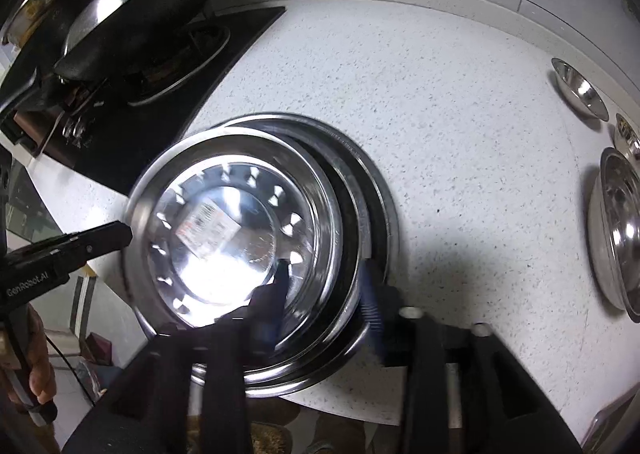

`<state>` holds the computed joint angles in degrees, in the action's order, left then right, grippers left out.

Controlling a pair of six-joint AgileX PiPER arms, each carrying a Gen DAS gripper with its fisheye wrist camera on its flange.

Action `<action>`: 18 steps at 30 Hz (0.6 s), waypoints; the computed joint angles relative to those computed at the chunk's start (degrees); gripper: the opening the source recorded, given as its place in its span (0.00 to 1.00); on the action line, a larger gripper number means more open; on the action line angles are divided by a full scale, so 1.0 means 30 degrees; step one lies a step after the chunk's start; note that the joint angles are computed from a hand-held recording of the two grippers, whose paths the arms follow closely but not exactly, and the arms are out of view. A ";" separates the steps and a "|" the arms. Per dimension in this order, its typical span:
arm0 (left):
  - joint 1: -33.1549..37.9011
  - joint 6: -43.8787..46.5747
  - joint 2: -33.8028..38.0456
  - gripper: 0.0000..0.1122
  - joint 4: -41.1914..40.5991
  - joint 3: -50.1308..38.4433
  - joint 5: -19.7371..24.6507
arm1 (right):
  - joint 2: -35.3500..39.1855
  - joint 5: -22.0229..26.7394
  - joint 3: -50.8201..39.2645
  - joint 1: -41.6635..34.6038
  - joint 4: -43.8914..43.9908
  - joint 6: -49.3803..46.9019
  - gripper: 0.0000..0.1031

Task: Organize plates and bowls
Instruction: 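Open both tools and release the small plate on the stack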

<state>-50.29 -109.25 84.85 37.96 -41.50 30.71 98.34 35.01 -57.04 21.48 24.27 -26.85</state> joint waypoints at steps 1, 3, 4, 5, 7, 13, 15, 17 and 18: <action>-0.0171 -0.0150 -0.0108 0.12 0.0172 -0.0063 0.0406 | -0.0117 0.0020 0.0037 -0.0146 0.0113 -0.0090 0.36; -0.0440 -0.0485 -0.0330 0.12 0.0473 -0.0116 0.1036 | -0.0365 0.0114 0.0144 -0.0544 0.0556 -0.0545 0.36; -0.0580 -0.0626 -0.0451 0.12 0.0584 -0.0164 0.1354 | -0.0488 0.0166 0.0181 -0.0716 0.0764 -0.0739 0.36; -0.0699 -0.0809 -0.0528 0.12 0.0671 -0.0178 0.1526 | -0.0634 0.0259 0.0220 -0.0902 0.0985 -0.0969 0.36; -0.0652 -0.0896 -0.0759 0.12 0.0651 -0.0129 0.1576 | -0.0904 0.0416 0.0255 -0.1275 0.1232 -0.1354 0.37; -0.0735 -0.0891 -0.0615 0.12 0.0495 -0.0658 0.2079 | -0.1364 0.0661 0.0308 -0.2067 0.1676 -0.2008 0.43; -0.0835 -0.0805 -0.0421 0.12 0.0430 -0.0988 0.2245 | -0.1500 0.0688 0.0350 -0.2400 0.1729 -0.2299 0.44; -0.0869 -0.0727 -0.0158 0.12 0.0366 -0.1333 0.2264 | -0.1699 0.0524 0.0467 -0.2678 0.1671 -0.2365 0.46; -0.0844 -0.0620 -0.0038 0.12 0.0271 -0.1479 0.2172 | -0.1824 0.0489 0.0532 -0.2971 0.1727 -0.2565 0.49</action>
<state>-52.82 -111.10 84.73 38.77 -45.93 37.22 92.86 36.48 -55.45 12.56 29.45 -34.54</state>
